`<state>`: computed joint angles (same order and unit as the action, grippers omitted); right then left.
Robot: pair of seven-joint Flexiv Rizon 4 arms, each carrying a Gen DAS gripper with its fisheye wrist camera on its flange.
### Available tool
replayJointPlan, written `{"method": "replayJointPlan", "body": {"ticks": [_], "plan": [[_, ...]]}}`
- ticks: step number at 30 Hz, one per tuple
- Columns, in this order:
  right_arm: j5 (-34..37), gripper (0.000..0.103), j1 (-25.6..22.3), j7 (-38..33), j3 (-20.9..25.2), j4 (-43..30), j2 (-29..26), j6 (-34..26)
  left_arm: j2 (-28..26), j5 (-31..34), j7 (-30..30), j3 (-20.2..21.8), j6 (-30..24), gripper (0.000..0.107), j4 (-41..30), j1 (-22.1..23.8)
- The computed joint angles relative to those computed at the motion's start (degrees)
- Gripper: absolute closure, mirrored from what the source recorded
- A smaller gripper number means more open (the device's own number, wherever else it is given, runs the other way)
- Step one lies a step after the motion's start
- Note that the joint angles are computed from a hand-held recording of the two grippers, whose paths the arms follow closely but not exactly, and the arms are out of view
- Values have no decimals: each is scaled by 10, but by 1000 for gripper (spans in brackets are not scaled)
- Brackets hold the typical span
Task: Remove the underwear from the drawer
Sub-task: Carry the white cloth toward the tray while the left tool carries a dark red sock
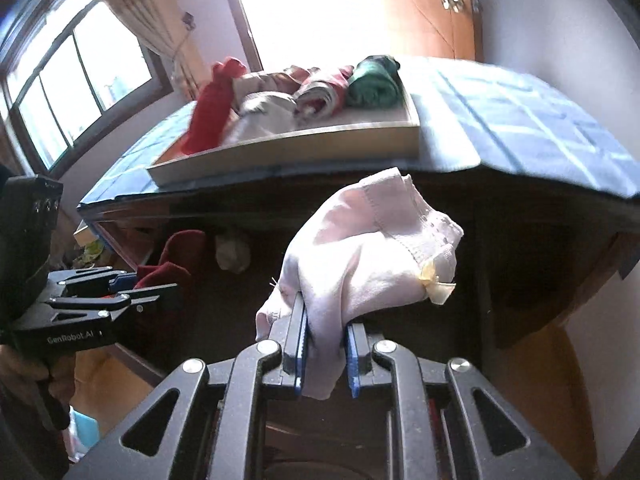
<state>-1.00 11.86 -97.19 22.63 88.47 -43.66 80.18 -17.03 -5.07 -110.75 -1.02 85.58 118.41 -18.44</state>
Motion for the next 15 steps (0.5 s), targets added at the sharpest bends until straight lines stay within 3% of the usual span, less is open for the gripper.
{"method": "replayJointPlan", "body": {"ticks": [1, 5, 15], "plan": [[0, 85, 0, -4, 1, 8, 4, 9, 5, -7, 10, -10, 1, 72, 4, 8], [-4, 85, -6, -16, 11, 29, 15, 32, 46, 20, -7, 15, 10, 72, 33, -2], [-36, 85, -20, -41, 31, 53, 30, 79, 57, 131, -93, 56, -3, 72, -22, -34]]}}
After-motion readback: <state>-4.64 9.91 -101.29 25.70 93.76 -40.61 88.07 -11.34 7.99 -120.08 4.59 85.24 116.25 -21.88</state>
